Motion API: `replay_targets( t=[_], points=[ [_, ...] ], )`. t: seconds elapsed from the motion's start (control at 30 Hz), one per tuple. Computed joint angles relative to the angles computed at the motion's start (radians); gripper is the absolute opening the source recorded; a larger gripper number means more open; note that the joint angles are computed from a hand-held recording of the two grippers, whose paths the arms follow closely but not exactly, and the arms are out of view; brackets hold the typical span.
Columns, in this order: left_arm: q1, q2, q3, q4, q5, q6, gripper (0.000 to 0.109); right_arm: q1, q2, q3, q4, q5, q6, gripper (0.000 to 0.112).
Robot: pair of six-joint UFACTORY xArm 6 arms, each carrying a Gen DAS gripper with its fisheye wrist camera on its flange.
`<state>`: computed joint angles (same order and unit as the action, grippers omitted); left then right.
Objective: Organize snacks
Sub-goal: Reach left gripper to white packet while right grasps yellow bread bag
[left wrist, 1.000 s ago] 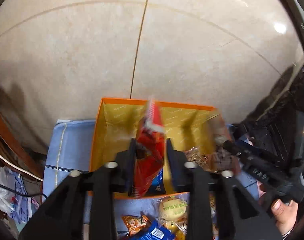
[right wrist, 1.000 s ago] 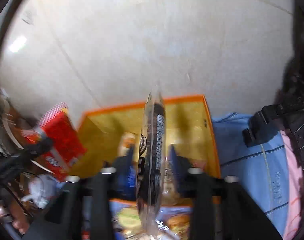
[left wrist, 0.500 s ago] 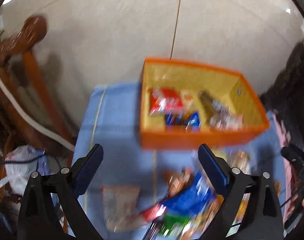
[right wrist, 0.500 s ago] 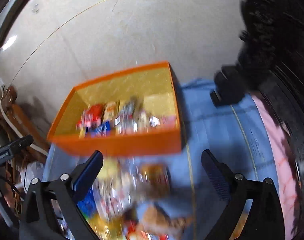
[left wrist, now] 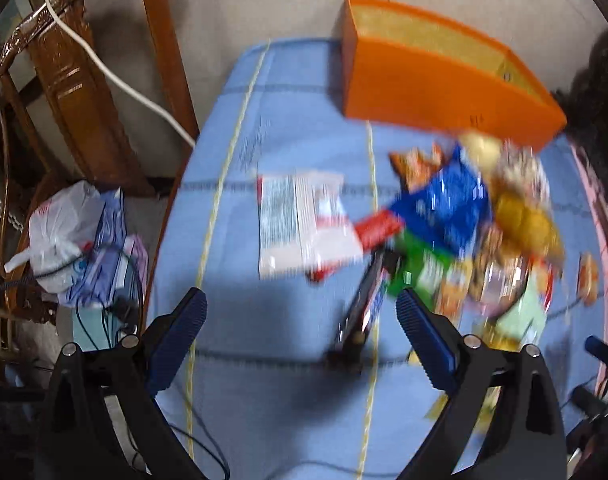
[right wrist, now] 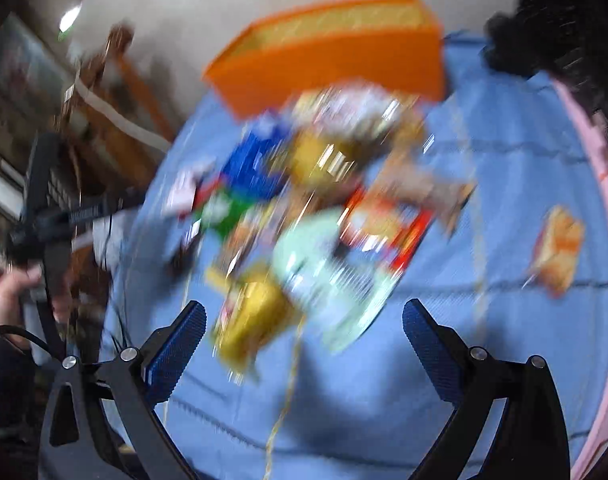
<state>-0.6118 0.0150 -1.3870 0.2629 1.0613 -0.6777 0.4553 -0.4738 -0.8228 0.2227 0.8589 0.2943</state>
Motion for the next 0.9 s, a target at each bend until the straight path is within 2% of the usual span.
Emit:
replay_targets(
  t=[0.07,0.13,0.2,0.3,0.4,0.47,0.5,0.53,0.57,0.6,0.8,0.9],
  points=[
    [-0.008,-0.019,0.031,-0.01,0.002,0.007,0.094,0.045,0.027,0.004,0.028,-0.009,-0.004,0.099],
    [-0.014,-0.029,0.045,0.0,0.009,0.011,0.094,0.083,0.064,-0.012,-0.021,-0.013,0.042,0.099],
    [-0.017,-0.044,0.055,0.026,0.009,0.02,0.094,0.106,0.106,-0.02,-0.068,-0.063,0.117,0.099],
    [-0.007,-0.066,0.069,0.04,0.004,0.038,0.094,0.115,0.191,-0.066,-0.041,-0.053,0.198,0.099],
    [0.014,-0.078,0.082,0.04,-0.004,0.07,0.094,0.147,0.272,-0.144,-0.186,0.009,0.29,0.098],
    [0.024,-0.078,0.085,0.057,-0.012,0.089,0.094,0.155,0.283,-0.151,-0.228,0.022,0.313,0.081],
    [0.031,-0.071,0.082,0.064,-0.018,0.106,0.094,0.153,0.281,-0.143,-0.207,0.011,0.302,0.057],
    [0.037,-0.057,0.071,0.07,-0.019,0.118,0.094,0.152,0.272,-0.134,-0.205,0.001,0.304,0.045],
    [0.044,-0.046,0.063,0.072,-0.023,0.125,0.094,0.148,0.264,-0.128,-0.183,-0.003,0.286,0.04],
    [0.054,-0.03,0.051,0.066,-0.031,0.137,0.094,0.146,0.249,-0.123,-0.169,0.002,0.274,0.037],
    [0.101,0.117,-0.098,-0.03,-0.045,0.167,0.094,0.143,0.079,-0.045,-0.192,0.015,0.311,0.038],
    [0.119,0.238,-0.242,-0.089,0.003,0.149,0.094,0.135,0.037,-0.033,-0.203,0.054,0.31,0.038]
  ],
)
